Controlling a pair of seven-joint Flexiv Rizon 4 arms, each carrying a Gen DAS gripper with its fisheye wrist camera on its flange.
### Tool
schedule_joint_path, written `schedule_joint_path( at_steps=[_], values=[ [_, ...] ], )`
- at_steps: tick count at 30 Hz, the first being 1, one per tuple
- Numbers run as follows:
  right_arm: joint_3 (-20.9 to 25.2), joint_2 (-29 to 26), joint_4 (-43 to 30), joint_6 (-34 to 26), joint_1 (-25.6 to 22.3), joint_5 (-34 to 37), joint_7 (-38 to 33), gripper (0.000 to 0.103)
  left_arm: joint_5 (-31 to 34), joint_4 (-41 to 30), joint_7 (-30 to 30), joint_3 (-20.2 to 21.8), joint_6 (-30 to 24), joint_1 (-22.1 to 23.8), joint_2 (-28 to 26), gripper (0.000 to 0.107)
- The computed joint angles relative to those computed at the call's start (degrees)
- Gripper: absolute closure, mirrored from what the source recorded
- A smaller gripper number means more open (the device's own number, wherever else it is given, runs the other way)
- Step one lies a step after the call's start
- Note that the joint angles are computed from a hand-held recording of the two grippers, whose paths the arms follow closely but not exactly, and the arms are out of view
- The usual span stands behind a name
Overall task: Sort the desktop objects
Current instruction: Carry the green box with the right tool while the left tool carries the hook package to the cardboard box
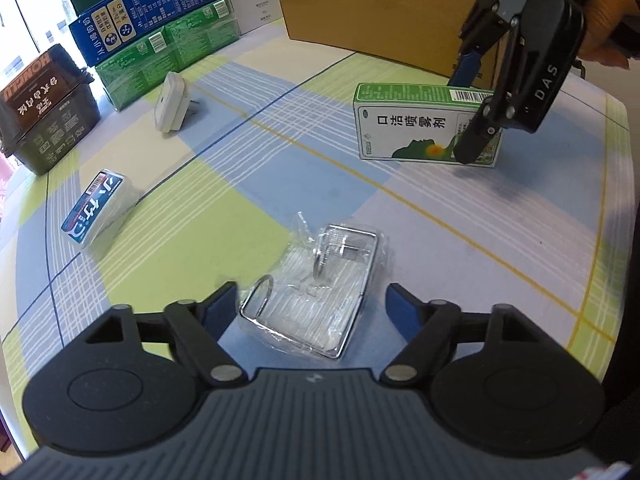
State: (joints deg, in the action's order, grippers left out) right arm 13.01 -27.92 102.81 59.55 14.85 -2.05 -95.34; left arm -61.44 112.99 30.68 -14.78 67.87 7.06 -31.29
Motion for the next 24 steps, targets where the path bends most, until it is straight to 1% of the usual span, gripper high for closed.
schedule_joint_path(
  at_steps=[1, 3, 6, 11, 21, 24],
  values=[
    [0.0, -0.18, -0.16, 0.14, -0.03, 0.1, 0.0, 0.038, -0.15, -0.11, -0.04, -0.06, 0.09, -0.02, -0.1, 0.042],
    [0.03, -0.44, -0.35, 0.26, 0.0, 0.18, 0.01, 0.038, -0.61, -0.21, 0.01, -0.24, 0.44, -0.08, -0.22, 0.046],
    [0.06, -0.72, -0.53, 0.32, 0.03, 0.09, -0.23, 0.038, -1.36, 0.15, 0.25, -0.47, 1.36, -0.3, -0.09, 0.049],
    [0.23, -0.82, -0.73, 0.15, 0.04, 0.1, -0.54, 0.038, -3.2, 1.22, -0.37, -0.59, 3.0, -0.93, 0.66, 0.05],
    [0.25, -1.45, -2.45, -0.52, 0.17, 0.39, -0.79, 0.038, -6.92, 2.5, -4.02, 0.62, 4.78, -2.88, 2.24, 0.05],
    [0.15, -1.84, -3.21, -0.89, 0.42, 0.18, -0.75, 0.038, -7.1, 2.33, -6.25, 1.06, 4.71, -3.35, 2.51, 0.05]
  ],
)
